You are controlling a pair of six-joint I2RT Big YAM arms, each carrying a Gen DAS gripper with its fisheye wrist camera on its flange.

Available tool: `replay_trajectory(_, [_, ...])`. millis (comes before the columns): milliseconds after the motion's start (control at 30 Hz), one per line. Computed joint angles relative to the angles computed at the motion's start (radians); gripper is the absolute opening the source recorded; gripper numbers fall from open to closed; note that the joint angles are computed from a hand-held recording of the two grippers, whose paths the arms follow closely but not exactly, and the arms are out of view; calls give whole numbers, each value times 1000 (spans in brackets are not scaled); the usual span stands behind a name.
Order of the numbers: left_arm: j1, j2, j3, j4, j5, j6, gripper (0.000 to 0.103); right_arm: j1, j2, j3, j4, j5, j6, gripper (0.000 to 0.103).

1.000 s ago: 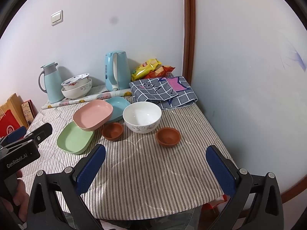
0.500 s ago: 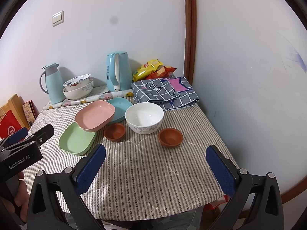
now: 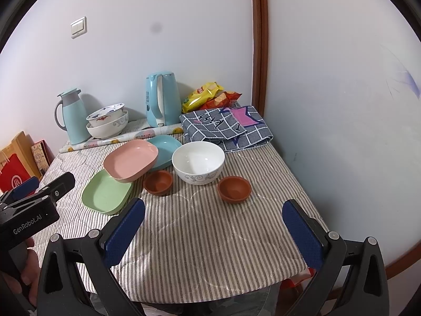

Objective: Organize plates and bowls

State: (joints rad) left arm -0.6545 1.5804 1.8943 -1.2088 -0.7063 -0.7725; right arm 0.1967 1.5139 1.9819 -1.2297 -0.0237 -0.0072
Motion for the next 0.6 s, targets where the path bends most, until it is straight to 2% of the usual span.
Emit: replay_trajectory(600, [3, -10, -13, 13, 11, 3, 103, 7, -2, -1, 1, 2, 5, 103])
